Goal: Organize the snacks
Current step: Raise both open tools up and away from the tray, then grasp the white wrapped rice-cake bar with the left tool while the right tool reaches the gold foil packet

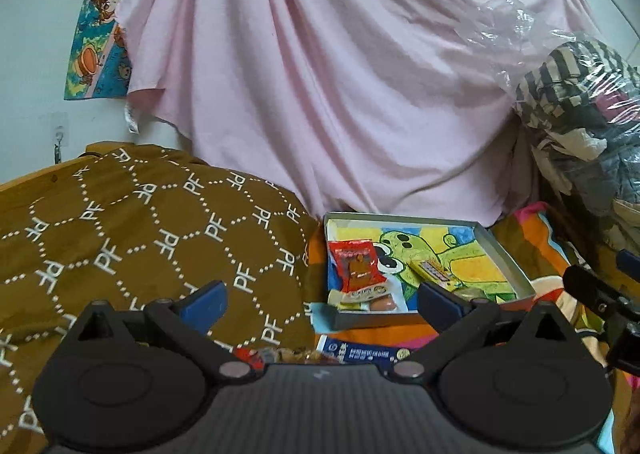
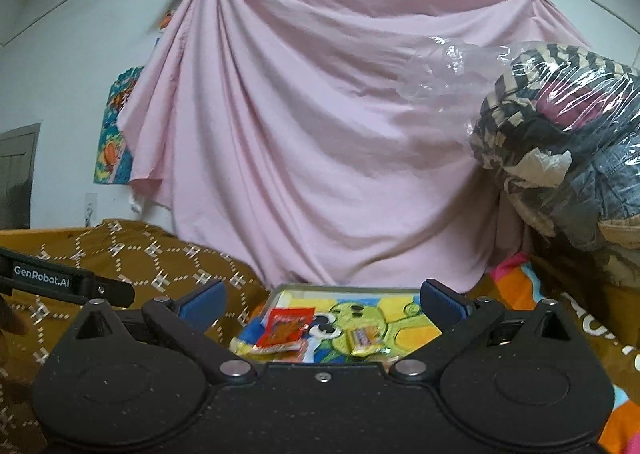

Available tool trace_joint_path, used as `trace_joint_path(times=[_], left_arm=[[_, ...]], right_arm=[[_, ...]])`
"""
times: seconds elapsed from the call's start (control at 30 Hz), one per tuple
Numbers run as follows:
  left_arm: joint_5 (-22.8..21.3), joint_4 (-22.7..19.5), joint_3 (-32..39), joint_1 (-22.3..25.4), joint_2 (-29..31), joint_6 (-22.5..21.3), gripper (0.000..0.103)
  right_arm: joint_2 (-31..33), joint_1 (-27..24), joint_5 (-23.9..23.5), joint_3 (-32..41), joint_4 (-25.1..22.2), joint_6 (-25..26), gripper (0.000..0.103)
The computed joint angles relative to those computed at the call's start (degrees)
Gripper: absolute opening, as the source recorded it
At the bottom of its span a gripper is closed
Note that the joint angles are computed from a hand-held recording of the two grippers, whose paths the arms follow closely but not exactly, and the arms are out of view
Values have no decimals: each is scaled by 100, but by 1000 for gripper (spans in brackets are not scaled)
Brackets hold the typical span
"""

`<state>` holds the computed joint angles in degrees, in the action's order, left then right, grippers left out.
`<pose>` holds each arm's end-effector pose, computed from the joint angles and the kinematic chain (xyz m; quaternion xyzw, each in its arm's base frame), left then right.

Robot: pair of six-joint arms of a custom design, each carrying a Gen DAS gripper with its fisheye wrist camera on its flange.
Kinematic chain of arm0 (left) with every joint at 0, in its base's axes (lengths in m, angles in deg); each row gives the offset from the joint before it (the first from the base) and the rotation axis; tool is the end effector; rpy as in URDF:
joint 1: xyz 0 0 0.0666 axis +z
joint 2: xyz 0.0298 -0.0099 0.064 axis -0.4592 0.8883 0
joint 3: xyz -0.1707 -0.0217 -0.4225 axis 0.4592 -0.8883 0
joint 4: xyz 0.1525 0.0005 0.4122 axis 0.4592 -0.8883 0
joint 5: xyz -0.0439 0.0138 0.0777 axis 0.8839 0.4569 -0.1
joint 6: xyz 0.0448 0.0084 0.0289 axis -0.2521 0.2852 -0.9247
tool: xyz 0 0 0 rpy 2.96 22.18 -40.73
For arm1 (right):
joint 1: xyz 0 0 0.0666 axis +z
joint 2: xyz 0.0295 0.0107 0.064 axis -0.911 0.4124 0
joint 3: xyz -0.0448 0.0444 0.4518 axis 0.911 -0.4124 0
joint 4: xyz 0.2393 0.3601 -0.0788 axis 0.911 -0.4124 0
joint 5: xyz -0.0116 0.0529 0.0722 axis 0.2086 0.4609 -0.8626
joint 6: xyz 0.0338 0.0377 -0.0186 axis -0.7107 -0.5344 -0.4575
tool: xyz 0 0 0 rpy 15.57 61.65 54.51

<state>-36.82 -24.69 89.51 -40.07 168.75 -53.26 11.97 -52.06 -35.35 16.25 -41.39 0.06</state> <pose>0.6167 -0.1303 0.4834 -0.0870 0.8092 -0.0285 0.5803 0.6566 0.1646 0.5084 -0.1833 0.7239 0.1099 0.6560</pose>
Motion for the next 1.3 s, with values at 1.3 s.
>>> trace_joint_path(times=[1.3], left_arm=[[478, -1600, -484, 185, 50, 317, 103]], right_arm=[[252, 286, 102, 10, -2943, 153, 102]])
